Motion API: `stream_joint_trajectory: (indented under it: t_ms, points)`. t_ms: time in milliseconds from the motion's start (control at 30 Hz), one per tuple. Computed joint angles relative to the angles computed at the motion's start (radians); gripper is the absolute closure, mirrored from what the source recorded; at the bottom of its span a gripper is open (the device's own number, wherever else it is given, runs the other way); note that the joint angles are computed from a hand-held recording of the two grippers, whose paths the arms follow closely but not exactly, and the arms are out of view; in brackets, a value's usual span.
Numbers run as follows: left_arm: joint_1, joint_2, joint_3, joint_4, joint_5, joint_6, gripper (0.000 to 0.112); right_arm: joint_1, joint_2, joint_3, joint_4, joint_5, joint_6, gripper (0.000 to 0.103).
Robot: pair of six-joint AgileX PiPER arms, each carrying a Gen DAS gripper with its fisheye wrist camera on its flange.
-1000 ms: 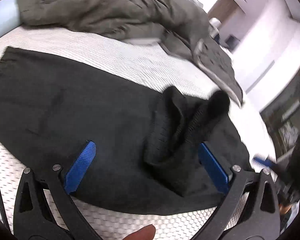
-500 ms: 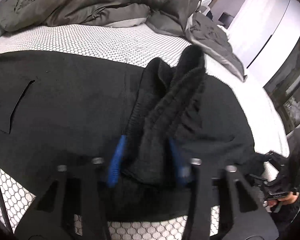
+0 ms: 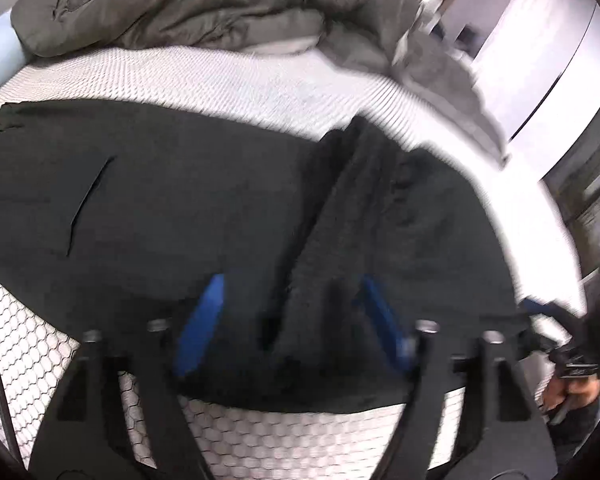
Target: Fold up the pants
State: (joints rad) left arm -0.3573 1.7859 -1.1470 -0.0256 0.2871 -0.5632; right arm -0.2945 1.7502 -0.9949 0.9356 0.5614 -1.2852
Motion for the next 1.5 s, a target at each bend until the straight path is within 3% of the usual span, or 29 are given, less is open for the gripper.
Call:
stream_joint_trajectory:
  t_ms: [67,133,233,300,367,433,467,533,600,667,733,800,867,900,933,1000,1033,1133,1200,1333,1400,1500]
  points:
    - [0.019,0.012,-0.043,-0.2,-0.02,0.196,0.032,-0.053,-0.005,-0.005,0.097,0.057,-0.065,0.016]
    - [0.031,0.072,-0.163,-0.311,0.02,0.329,0.031,-0.086,0.011,-0.03,0.155,0.098,-0.069,0.015]
    - [0.035,0.236,-0.442,-0.293,0.14,0.365,0.031,-0.1,0.056,-0.08,0.174,0.118,-0.014,0.015]
    - [0.04,0.357,-0.642,-0.217,0.265,0.269,0.031,-0.088,0.081,-0.109,0.149,0.098,0.035,0.015]
    - [0.07,0.505,-0.842,-0.286,0.412,0.282,0.032,-0.083,0.099,-0.133,0.127,0.101,0.078,0.015]
    - [0.104,0.62,-1.009,-0.377,0.549,0.307,0.05,-0.085,0.105,-0.128,0.125,0.1,0.077,0.015]
    - [0.105,0.645,-1.036,-0.363,0.558,0.285,0.054,-0.081,0.103,-0.131,0.115,0.103,0.089,0.015]
    - [0.118,0.647,-1.004,-0.42,0.504,0.331,0.083,-0.087,0.11,-0.134,0.106,0.113,0.085,0.015]
    - [0.134,0.609,-0.935,-0.494,0.459,0.379,0.096,-0.093,0.112,-0.126,0.102,0.114,0.076,0.015]
    - [0.152,0.537,-0.832,-0.611,0.408,0.502,0.101,-0.097,0.111,-0.121,0.092,0.119,0.079,0.015]
    - [0.159,0.481,-0.786,-0.637,0.387,0.544,0.101,-0.1,0.115,-0.124,0.082,0.127,0.09,0.015]
    - [0.156,0.473,-0.795,-0.543,0.374,0.462,0.097,-0.102,0.106,-0.11,0.08,0.13,0.081,0.015]
    - [0.145,0.541,-0.883,-0.343,0.44,0.281,0.081,-0.103,0.093,-0.091,0.075,0.139,0.066,0.015]
    - [0.14,0.578,-0.935,-0.281,0.49,0.207,0.065,-0.101,0.091,-0.087,0.075,0.143,0.061,0.015]
    - [0.139,0.591,-0.946,-0.26,0.499,0.164,0.063,-0.105,0.092,-0.087,0.07,0.155,0.058,0.015]
    - [0.137,0.553,-0.892,-0.269,0.471,0.159,0.059,-0.13,0.09,-0.085,0.081,0.19,0.048,0.015]
    - [0.125,0.517,-0.85,-0.237,0.448,0.15,0.051,-0.148,0.088,-0.084,0.087,0.206,0.047,0.015]
    - [0.06,0.36,-0.622,-0.093,0.292,0.049,0.031,-0.2,0.074,-0.077,0.102,0.239,0.048,0.015]
    - [-0.006,0.279,-0.517,0.012,0.248,-0.024,0.029,-0.218,0.064,-0.067,0.082,0.271,0.044,0.015]
    - [-0.184,0.186,-0.369,0.412,0.155,-0.377,0.017,-0.213,0.015,0.019,0.074,0.282,-0.054,0.027]
    - [-0.262,0.192,-0.385,0.6,0.196,-0.52,0.017,-0.236,0.013,0.06,0.097,0.334,-0.101,0.034]
    - [-0.288,0.202,-0.428,0.651,0.259,-0.496,0.017,-0.262,-0.014,0.125,0.122,0.365,-0.166,0.034]
